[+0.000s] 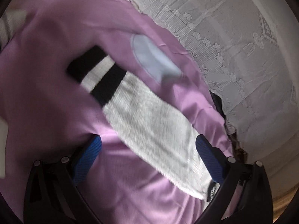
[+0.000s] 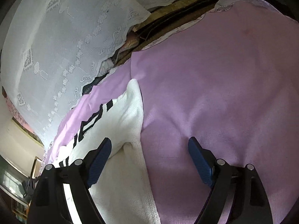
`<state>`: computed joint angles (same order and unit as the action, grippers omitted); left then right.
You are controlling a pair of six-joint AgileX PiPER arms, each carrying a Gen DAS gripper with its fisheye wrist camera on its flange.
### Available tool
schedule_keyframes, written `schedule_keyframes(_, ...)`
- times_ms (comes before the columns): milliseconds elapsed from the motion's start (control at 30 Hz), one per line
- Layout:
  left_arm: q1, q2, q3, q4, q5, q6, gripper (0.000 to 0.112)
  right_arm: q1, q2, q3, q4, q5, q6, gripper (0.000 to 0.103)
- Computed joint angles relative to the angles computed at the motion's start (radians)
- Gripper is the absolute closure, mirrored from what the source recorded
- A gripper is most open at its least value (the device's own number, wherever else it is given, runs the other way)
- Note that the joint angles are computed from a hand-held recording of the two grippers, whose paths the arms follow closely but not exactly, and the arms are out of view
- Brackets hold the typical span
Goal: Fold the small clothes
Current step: 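Grasp the striped cuff of the other sleeve with the left gripper, then carry the held sleeve across the sweater body with the left gripper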
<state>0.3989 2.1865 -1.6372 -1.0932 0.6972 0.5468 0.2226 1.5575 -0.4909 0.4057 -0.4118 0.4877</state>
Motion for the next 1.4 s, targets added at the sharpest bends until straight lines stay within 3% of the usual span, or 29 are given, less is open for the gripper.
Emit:
schedule_keyframes(200,0.005,0.039,-0.058,0.004,-0.029,-0.022,0.024,-0.011,0.009,-0.016,-0.040,0.018,0.025,0.015)
schedule_keyframes(267,0.009,0.053,-0.080,0.018,-0.022,-0.042,0.040,-0.007,0.014,-0.027,-0.024,0.032,-0.002,0.012)
schedule_keyframes(567,0.035,0.093,-0.130,0.003,0.024,-0.062,0.085,-0.011,0.016,-0.028,-0.050,0.032,0.017,0.010)
schedule_keyframes(667,0.033,0.056,-0.087,-0.012,0.005,-0.013,0.092,-0.012,0.017,-0.027,-0.055,0.030,0.022,0.010)
schedule_keyframes(967,-0.166,-0.221,0.170,0.030,-0.259,0.275,0.101,-0.013,0.020,-0.032,-0.052,0.034,0.016,0.009)
schedule_keyframes(1100,-0.276,-0.274,0.170,0.159,-0.296,0.201,0.101,-0.012,0.024,-0.041,-0.043,0.042,0.002,0.008)
schedule_keyframes(1200,-0.325,-0.285,0.136,0.333,-0.288,0.035,0.100,-0.027,0.021,-0.024,-0.128,0.020,0.086,0.007)
schedule_keyframes(1233,-0.326,-0.293,0.145,0.381,-0.293,-0.012,0.088,-0.034,0.020,-0.018,-0.161,0.012,0.120,0.007)
schedule_keyframes(1267,-0.319,-0.297,0.158,0.405,-0.297,-0.032,0.058,-0.036,0.020,-0.018,-0.167,0.012,0.125,0.007)
schedule_keyframes(1300,-0.309,-0.304,0.176,0.436,-0.303,-0.060,0.045,-0.029,0.021,-0.022,-0.147,0.017,0.108,0.007)
schedule_keyframes(1333,-0.287,-0.312,0.212,0.440,-0.327,-0.066,0.035,-0.026,0.022,-0.029,-0.129,0.027,0.087,0.006)
schedule_keyframes(1400,-0.236,-0.315,0.254,0.397,-0.315,-0.030,0.035,-0.016,0.024,-0.042,-0.088,0.045,0.043,0.004)
